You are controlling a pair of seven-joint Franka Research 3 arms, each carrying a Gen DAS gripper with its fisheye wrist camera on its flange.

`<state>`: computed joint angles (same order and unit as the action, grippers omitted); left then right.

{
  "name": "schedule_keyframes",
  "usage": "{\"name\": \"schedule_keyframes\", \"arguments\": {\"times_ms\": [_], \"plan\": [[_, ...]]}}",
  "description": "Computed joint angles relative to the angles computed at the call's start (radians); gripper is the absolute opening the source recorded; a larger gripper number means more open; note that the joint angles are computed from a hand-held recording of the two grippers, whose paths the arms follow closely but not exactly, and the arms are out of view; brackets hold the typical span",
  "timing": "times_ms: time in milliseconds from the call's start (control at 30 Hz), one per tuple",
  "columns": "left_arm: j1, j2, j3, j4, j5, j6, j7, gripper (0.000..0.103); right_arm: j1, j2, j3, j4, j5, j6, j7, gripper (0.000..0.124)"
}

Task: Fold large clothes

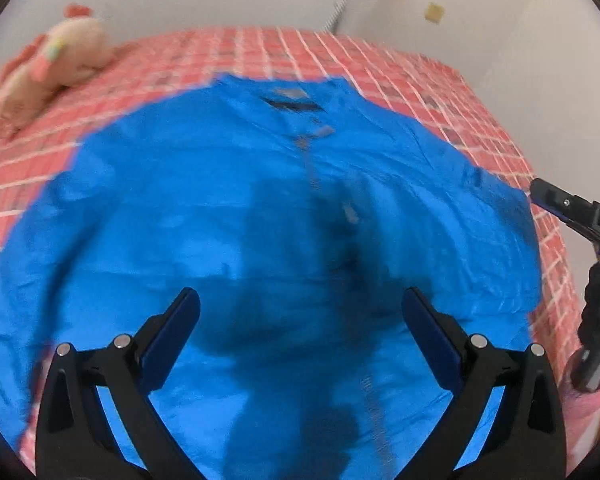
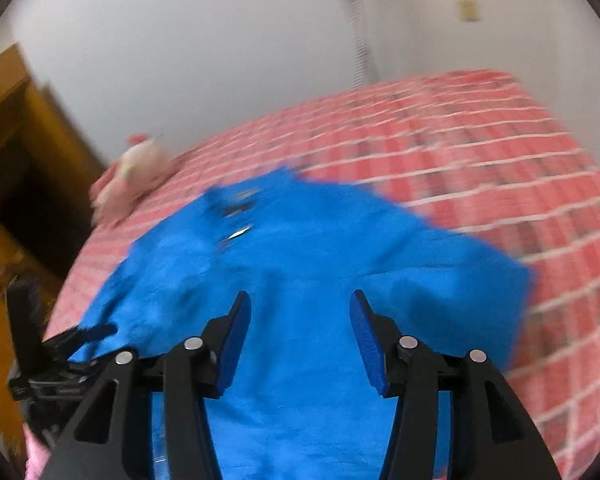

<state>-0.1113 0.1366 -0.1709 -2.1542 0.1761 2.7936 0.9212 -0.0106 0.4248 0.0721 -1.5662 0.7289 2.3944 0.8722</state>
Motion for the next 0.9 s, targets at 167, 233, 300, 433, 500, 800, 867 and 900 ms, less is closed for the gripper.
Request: {"name": "schedule_keyframes", "arguments": {"times_ms": [167, 233, 300, 433, 500, 800, 867, 900], "plan": [[-0.038, 0.168, -0.002, 0.202, 0.009, -0.093, 0.018, 0.092, -0.036, 0.043, -0.012, 0.054, 0.003, -0.017, 0.038, 0.053], [-0.049, 0.210, -0.003, 0.260, 0.029, -0.132, 0.015, 0.068, -0.041, 0.051, -0.010, 0.066, 0.002, -0.018, 0.047, 0.053], [-0.064, 0.239, 0.007, 0.293, 0.055, -0.139, -0.011, 0.064, -0.047, 0.052, -0.006, 0.062, 0.009, -0.012, 0.047, 0.053], [-0.071, 0.240, 0.012, 0.281, 0.090, -0.080, -0.033, 0.032, -0.055, 0.055, -0.002, 0.063, 0.018, -0.004, 0.043, 0.053], [-0.049, 0.209, -0.002, 0.233, 0.070, -0.013, -0.026, 0.019, -0.063, 0.058, 0.003, 0.068, 0.031, -0.005, 0.035, 0.053], [-0.079, -0.037, 0.158, -0.014, 0.419, 0.128, -0.428, 0.017, -0.107, 0.035, 0.031, 0.056, 0.187, -0.041, -0.084, 0.053], [-0.057, -0.066, 0.157, -0.029, 0.491, 0.110, -0.493, 0.017, -0.106, 0.044, 0.033, 0.066, 0.194, -0.072, -0.098, 0.053], [-0.041, -0.085, 0.156, -0.047, 0.513, 0.104, -0.519, 0.017, -0.104, 0.053, 0.035, 0.075, 0.195, -0.094, -0.102, 0.053]]}}
